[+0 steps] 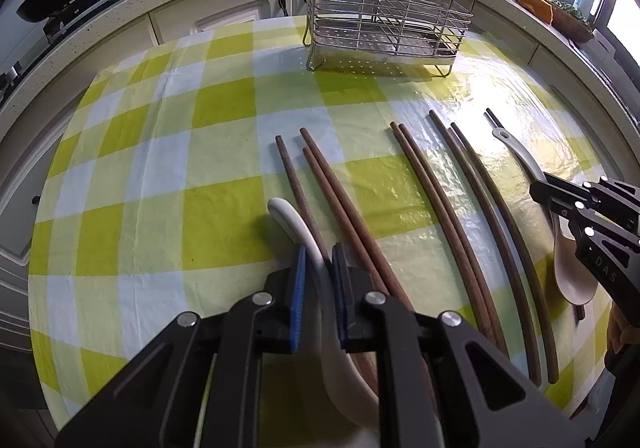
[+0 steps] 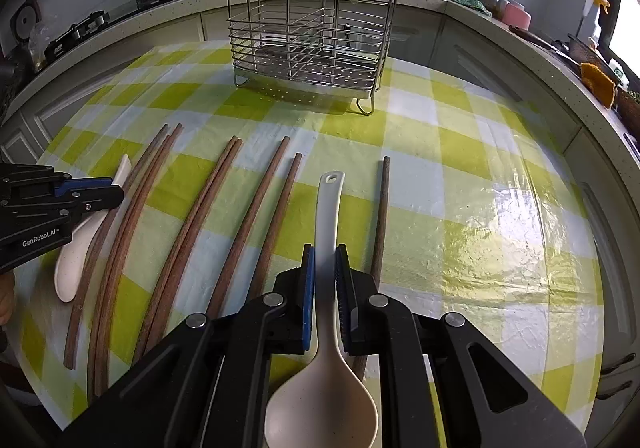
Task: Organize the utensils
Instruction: 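Lower the left tool onto a white spoon while the right tool lowers onto the other spoon, then close the left tool on its spoon while the right tool closes on the other spoon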
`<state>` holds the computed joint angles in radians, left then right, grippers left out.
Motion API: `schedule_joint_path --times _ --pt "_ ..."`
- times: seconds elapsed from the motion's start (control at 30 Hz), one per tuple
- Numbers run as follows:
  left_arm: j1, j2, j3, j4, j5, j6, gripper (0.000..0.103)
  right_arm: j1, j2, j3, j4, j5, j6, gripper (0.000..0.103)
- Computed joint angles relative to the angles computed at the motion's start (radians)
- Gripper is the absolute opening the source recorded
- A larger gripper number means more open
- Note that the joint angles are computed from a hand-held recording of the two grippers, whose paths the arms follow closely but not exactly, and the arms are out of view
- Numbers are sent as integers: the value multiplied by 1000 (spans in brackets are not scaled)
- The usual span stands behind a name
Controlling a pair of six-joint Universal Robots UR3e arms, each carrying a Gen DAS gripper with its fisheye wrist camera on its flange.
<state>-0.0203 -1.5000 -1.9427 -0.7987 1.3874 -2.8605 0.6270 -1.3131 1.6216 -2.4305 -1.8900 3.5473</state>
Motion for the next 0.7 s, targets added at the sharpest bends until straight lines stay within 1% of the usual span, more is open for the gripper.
schedule_joint_path --times 0.07,0.1,0.13,0.17,0.37,0.43,0.5,0.57,0.63,0.7 --pt "8 14 -26 30 -2 -2 16 1 1 2 -2 -1 5 13" --pt "16 23 -44 50 -11 1 22 1 2 5 -6 -2 7 13" --pt "24 34 -62 65 -17 0 31 1 3 7 -12 -1 10 13" --pt "30 40 -78 88 -19 -5 34 0 4 10 -16 -1 14 13" --pt "91 66 -168 185 -86 -16 35 3 12 25 -44 -8 36 13" --pt "109 75 -199 228 -111 -23 39 1 6 41 -60 -6 47 13" --pt "128 81 -231 284 -137 -24 40 0 7 49 -69 -13 57 13" --pt "128 75 -245 322 -126 -37 42 -1 8 53 -70 -17 71 13" --pt "154 97 -264 328 -165 -22 42 7 9 51 -73 -31 73 13" --pt "154 99 -280 373 -146 -16 43 11 10 49 -82 -42 71 13"
